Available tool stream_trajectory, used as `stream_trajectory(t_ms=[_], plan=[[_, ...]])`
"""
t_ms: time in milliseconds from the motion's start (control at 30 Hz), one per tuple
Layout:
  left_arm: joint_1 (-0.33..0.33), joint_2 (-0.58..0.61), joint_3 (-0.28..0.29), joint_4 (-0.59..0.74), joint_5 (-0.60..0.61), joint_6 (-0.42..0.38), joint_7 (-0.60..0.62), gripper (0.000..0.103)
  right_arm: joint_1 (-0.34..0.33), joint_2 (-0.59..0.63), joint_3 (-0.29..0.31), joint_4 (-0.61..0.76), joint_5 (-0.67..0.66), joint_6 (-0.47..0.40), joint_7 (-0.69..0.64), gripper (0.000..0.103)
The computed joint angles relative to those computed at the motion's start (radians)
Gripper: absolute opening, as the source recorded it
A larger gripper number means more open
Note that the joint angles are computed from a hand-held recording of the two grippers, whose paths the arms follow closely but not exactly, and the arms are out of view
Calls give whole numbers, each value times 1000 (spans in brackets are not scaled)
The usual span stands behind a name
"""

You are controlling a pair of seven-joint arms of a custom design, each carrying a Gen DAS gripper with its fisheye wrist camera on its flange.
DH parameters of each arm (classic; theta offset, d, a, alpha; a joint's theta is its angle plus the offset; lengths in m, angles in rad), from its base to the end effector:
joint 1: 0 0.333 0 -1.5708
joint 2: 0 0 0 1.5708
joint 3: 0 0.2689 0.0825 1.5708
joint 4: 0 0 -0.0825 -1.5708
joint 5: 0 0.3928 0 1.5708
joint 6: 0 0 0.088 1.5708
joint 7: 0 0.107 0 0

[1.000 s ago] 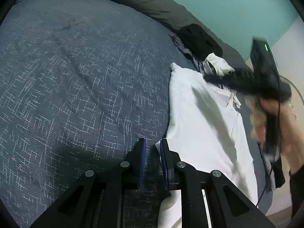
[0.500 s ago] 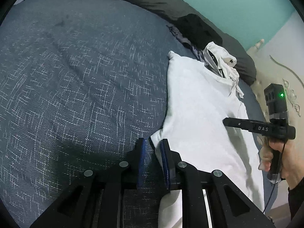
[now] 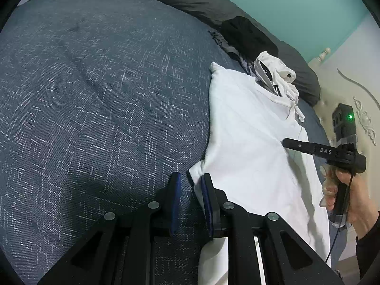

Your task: Fold clothes

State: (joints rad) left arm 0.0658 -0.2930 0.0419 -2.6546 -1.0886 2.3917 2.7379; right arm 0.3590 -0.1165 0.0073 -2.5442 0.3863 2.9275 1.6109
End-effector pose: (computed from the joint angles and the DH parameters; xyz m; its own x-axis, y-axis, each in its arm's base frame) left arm 0.4291 0.0375 0.2919 -0.3311 -0.8122 0.4804 -0.8751 0.0739 -0.4782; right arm 0.4709 0.1551 0.3120 0.0298 -0.9643 -0.2631 -0.9023 0.0873 -0.4222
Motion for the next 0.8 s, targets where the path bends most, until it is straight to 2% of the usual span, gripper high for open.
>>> stream_trajectory(t_ms=[67, 100, 133, 200, 233, 333, 367, 400, 433, 533, 700, 800], plan=[[0, 2, 1, 1, 0, -4, -1, 20, 10, -58, -15, -57, 39, 18, -18, 6], [0, 3, 1, 2, 1, -7, -2, 21, 16, -87, -25, -84, 46, 19, -20, 11], [0, 4, 1, 3, 1, -9, -2, 24, 33, -113, -43, -113, 64, 24, -37, 18], [-1, 2, -2, 1, 1, -5, 0, 26, 85, -141, -86, -147, 111, 29, -86, 21], [-3, -2, -4, -3, 0, 2, 3, 27, 102, -134, -94, -152, 119, 36, -101, 21], [-9, -11, -7, -11, 0, 17, 9, 27, 85, -164, -69, -200, 38, 40, -74, 20], [-10, -11, -6, -12, 0, 18, 9, 27, 84, -180, -68, -216, 19, 34, -62, 16], [-11, -10, -4, -11, 0, 17, 9, 27, 100, -189, -83, -225, 20, 36, -66, 6], [-11, -9, -3, -10, 0, 17, 9, 27, 114, -197, -96, -234, 20, 38, -70, 4], [-12, -8, -3, -10, 1, 20, 11, 27, 94, -208, -84, -243, -41, 40, -30, 2], [-12, -7, 0, -9, 1, 17, 14, 27, -14, -201, -7, -255, -209, 68, 147, 1], [-10, -4, 2, -6, 2, 11, 14, 27, -51, -232, 19, -301, -264, 136, 248, 1]])
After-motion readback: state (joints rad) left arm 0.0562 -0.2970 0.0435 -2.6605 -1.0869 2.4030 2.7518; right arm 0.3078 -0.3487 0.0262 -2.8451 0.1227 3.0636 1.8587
